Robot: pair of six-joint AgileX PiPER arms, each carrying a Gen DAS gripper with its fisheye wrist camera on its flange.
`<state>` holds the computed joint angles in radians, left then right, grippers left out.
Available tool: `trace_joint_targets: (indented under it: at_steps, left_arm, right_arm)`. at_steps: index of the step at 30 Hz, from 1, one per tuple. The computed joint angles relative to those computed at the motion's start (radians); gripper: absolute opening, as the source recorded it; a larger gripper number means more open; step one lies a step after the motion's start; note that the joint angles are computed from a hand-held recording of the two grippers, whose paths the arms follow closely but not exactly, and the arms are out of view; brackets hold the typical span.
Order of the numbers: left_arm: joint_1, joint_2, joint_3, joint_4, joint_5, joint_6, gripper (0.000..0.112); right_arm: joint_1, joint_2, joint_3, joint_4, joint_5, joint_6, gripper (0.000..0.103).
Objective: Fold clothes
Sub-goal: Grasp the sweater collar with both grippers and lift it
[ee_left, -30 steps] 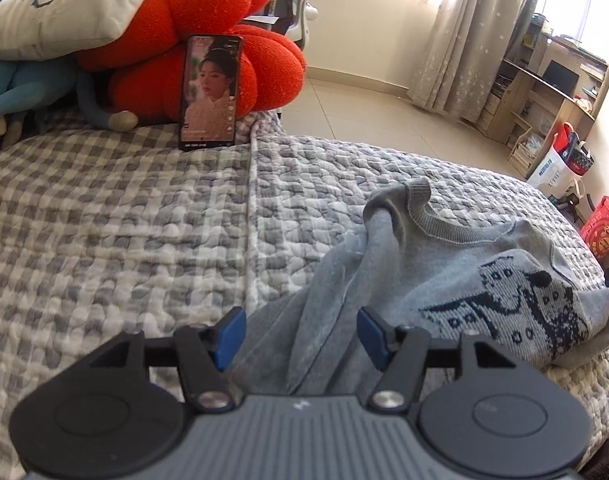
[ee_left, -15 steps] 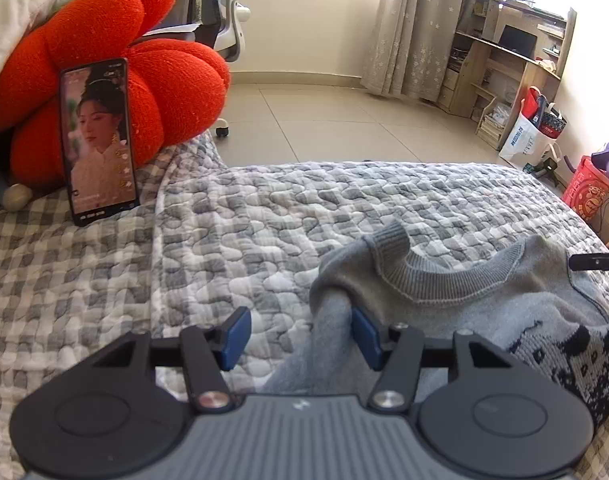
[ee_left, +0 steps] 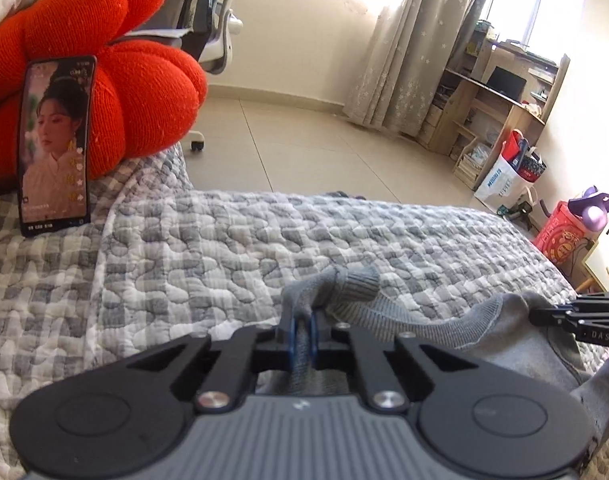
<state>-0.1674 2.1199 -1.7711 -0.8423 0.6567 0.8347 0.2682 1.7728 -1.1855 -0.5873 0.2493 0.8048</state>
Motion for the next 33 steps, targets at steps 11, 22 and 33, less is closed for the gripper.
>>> trace_joint_targets:
  at_steps: [11, 22, 33]
  left_arm:
    - [-0.109, -0.031, 0.03, 0.1, -0.36, -0.108, 0.006]
    - [-0.211, 0.23, -0.321, 1.089, -0.347, -1.12, 0.006]
    - [-0.191, 0.545, -0.871, 0.912, -0.009, -1.009, 0.008]
  right_arm:
    - [0.149, 0.139, -0.213, -0.716, 0.378, 0.521, 0.008]
    - [0.123, 0.487, -0.683, -0.71, 0.519, 0.316, 0.008]
    - [0.084, 0.664, -0.919, -0.511, 0.548, 0.047, 0.008]
